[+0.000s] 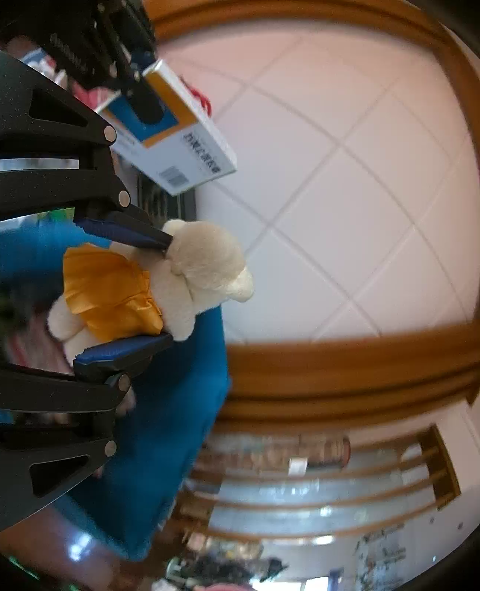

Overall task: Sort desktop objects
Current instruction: 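Carry the white box and plush bear into the blue crate and release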

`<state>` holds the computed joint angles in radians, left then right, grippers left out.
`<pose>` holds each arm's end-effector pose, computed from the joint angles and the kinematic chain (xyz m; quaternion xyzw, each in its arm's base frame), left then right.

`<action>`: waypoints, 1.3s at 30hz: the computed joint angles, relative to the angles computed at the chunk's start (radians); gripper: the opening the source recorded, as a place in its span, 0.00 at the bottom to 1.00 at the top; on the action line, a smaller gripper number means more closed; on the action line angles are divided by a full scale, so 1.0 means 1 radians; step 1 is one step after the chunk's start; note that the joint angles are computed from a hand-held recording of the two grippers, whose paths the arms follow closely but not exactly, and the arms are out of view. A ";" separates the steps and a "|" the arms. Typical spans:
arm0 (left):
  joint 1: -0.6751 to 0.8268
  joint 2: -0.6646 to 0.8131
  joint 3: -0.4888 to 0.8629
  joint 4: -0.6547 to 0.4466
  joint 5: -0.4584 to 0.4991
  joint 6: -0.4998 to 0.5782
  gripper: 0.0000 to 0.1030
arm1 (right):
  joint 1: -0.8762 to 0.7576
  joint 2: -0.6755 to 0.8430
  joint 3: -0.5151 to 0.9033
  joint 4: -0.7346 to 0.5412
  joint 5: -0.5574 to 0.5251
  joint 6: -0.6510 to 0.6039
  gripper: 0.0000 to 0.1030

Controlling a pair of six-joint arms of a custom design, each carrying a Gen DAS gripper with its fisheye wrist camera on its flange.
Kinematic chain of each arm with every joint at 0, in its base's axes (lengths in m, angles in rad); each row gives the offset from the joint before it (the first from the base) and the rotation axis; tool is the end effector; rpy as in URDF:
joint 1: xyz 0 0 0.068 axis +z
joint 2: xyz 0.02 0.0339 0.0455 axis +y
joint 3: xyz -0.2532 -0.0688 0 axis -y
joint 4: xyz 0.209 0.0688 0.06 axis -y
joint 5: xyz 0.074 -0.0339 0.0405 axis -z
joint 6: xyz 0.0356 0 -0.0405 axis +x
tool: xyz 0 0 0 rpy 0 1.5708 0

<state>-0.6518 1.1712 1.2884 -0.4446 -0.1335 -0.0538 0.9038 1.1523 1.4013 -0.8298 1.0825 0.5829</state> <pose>0.1822 -0.1330 0.3956 0.2018 0.7865 -0.1499 0.5641 0.1365 0.1225 0.4047 0.1211 0.7836 -0.0582 0.6066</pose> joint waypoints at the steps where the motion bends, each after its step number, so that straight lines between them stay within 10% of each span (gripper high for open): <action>1: -0.060 0.031 0.030 -0.012 -0.048 -0.020 0.23 | -0.052 -0.044 -0.022 -0.009 -0.026 -0.021 0.44; 18: -0.494 0.600 0.555 -0.259 -0.480 -0.272 0.23 | -1.299 -0.294 -0.309 0.222 -1.153 -0.597 0.44; 31: -0.501 0.706 0.685 -0.359 -0.541 -0.355 0.25 | -1.350 -0.232 -0.352 0.280 -1.172 -0.697 0.49; 36: -0.504 0.706 0.683 -0.350 -0.559 -0.370 0.70 | -1.345 -0.233 -0.346 0.314 -1.134 -0.711 0.88; 39: -0.510 0.701 0.669 -0.333 -0.576 -0.361 0.73 | -1.356 -0.244 -0.355 0.340 -1.128 -0.729 1.00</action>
